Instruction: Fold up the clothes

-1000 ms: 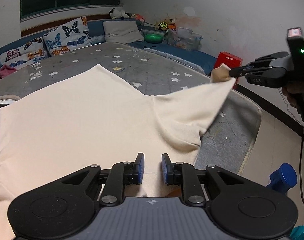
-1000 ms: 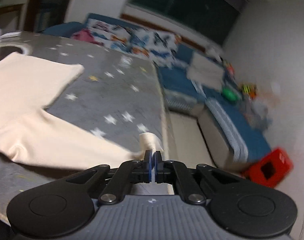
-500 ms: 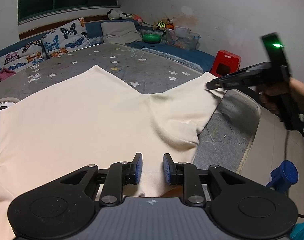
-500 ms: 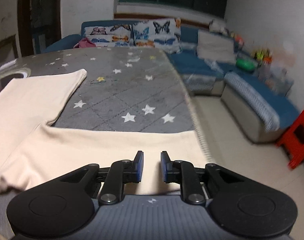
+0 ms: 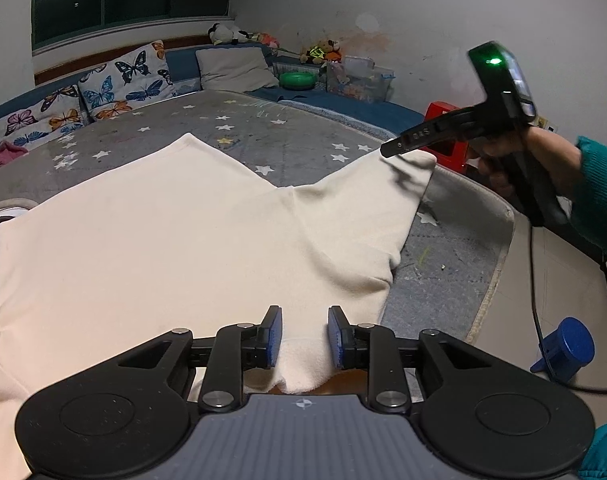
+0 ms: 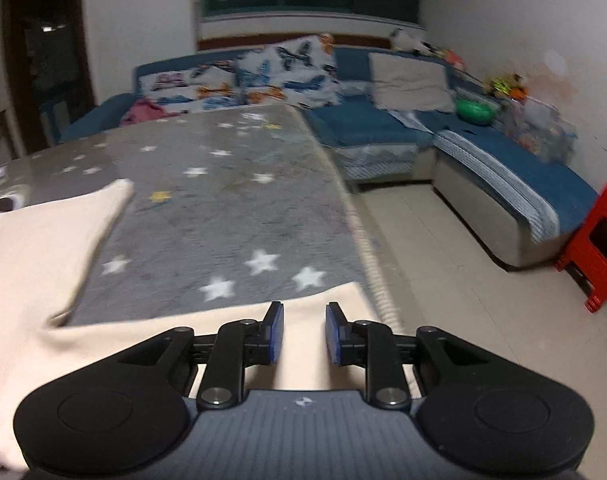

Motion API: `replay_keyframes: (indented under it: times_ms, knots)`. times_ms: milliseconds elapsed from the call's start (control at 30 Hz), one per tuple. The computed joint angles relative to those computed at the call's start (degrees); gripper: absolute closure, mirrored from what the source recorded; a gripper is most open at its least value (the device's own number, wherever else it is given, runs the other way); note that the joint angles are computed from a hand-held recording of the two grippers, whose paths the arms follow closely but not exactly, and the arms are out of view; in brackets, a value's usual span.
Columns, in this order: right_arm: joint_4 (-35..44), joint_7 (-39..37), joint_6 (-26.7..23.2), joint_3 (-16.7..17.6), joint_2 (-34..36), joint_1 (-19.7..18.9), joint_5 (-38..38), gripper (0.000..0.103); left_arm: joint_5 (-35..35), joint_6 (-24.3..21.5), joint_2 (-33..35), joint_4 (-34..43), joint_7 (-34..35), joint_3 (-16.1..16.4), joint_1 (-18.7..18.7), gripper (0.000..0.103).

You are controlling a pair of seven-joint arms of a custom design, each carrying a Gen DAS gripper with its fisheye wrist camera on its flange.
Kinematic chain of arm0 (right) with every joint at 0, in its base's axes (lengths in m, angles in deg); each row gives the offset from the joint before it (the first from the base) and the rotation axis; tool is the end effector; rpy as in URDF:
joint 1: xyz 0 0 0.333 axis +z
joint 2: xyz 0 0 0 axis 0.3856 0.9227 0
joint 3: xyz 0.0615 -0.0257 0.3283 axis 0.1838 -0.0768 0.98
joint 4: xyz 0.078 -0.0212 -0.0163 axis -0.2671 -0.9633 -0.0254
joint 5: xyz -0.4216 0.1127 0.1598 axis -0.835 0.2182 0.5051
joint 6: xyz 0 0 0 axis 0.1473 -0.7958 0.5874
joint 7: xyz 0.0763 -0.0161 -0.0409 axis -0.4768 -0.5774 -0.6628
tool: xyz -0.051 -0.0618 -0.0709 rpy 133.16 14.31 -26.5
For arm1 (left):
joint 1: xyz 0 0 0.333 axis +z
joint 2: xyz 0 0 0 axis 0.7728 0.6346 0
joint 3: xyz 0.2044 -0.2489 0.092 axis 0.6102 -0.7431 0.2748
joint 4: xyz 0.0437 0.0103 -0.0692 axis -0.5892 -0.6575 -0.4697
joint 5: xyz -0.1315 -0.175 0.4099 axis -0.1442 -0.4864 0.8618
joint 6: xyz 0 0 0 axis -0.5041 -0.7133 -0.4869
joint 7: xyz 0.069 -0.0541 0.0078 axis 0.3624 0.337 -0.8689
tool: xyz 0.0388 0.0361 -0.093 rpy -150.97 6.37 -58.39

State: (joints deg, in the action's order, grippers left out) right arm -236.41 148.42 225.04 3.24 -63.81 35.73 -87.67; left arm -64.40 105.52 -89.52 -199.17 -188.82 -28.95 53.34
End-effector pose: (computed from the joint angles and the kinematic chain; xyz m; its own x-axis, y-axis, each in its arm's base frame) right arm 0.3402 0.1339 0.4389 -0.4800 -0.8773 -0.0007 -0.5863 0.3214 -0.7436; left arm 0.5093 -0.0133 0.3938 -0.9366 -0.3408 0.0815 -0.2834 0.5999 -0.7482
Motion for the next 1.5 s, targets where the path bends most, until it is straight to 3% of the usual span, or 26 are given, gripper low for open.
replay_keyframes:
  times_ms: [133, 333, 467, 667, 833, 1100, 1167, 1200, 1233, 1500]
  knots:
    - [0.2, -3.2, 0.9, 1.0, -0.9, 4.6, 1.1, 0.067, -0.4, 0.1, -0.1, 0.0, -0.8, 0.1, 0.0, 0.075]
    - [2.8, -7.4, 4.6, 0.6, 5.0, 7.7, 2.9, 0.066, -6.0, 3.4, -1.1, 0.2, -0.1, 1.4, 0.6, 0.075]
    - [3.8, -7.7, 4.7, 1.0, 6.7, 7.4, 3.3, 0.062, -11.0, 10.9, 0.6, 2.7, -1.2, 1.8, 1.4, 0.075]
    - [5.0, -8.6, 3.4, 1.2, 7.9, 7.6, 4.1, 0.061, -13.6, 25.7, 8.2, 9.4, -5.6, 0.0, 2.1, 0.075]
    - [4.9, -8.2, 3.6, 0.7, 8.0, 7.5, 4.6, 0.060, -7.8, 26.8, 12.8, 12.7, -9.5, -1.1, 3.1, 0.075]
    - [5.3, -8.0, 2.8, 0.8, 8.3, 7.4, 4.9, 0.055, -8.6, 27.7, 14.8, 13.5, -8.3, -2.1, 4.3, 0.074]
    - [5.3, -7.8, 2.7, 0.8, 8.4, 7.3, 4.9, 0.054, -9.0, 27.2, 14.9, 13.6, -7.4, -2.2, 4.5, 0.079]
    - [5.4, -7.6, 2.6, 0.9, 8.4, 7.3, 4.9, 0.054, -9.3, 27.0, 14.8, 13.6, -7.0, -2.2, 4.5, 0.092]
    - [5.5, -7.6, 2.5, 0.9, 8.5, 7.3, 4.9, 0.054, -10.2, 27.5, 14.9, 13.7, -6.8, -2.2, 4.6, 0.097]
    - [6.2, -7.6, 1.3, 1.1, 9.2, 7.6, 4.5, 0.054, -21.1, 28.0, 14.3, 15.4, -6.1, -0.6, 6.9, 0.101]
